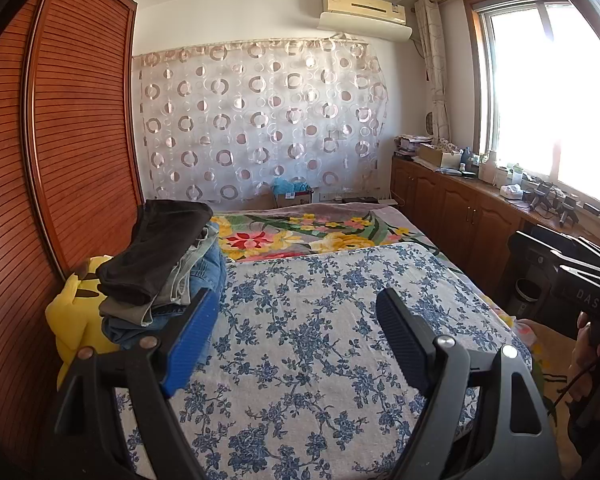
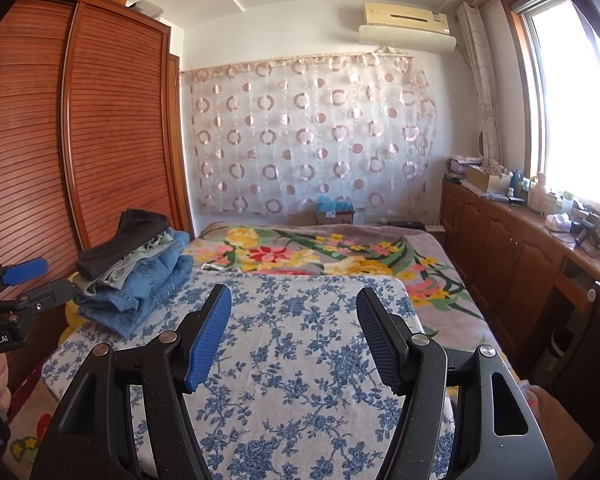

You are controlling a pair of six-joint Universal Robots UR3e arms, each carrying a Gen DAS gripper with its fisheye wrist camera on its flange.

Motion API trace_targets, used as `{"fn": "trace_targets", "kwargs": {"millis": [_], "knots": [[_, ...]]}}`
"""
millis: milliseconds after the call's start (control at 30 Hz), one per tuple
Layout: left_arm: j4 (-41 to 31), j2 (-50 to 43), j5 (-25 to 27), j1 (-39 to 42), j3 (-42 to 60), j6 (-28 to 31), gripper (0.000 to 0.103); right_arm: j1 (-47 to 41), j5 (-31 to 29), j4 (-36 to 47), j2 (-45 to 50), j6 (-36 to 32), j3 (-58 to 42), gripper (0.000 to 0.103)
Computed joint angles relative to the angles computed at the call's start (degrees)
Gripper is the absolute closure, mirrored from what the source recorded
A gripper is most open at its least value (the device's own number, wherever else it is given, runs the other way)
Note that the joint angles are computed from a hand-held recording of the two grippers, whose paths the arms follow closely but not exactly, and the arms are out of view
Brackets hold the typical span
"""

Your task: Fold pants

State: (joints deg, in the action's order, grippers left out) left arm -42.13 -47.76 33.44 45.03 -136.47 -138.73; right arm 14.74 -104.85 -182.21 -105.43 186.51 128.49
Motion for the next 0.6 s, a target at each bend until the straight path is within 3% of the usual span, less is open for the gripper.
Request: {"fn": "trace_targets", "kwargs": {"millis": [600], "knots": [[0.45, -0.17, 0.01, -0.06, -0.08, -0.2, 0.021, -0.2, 0.22, 0.23, -0.45, 0.08, 0.15, 0.036]]}}
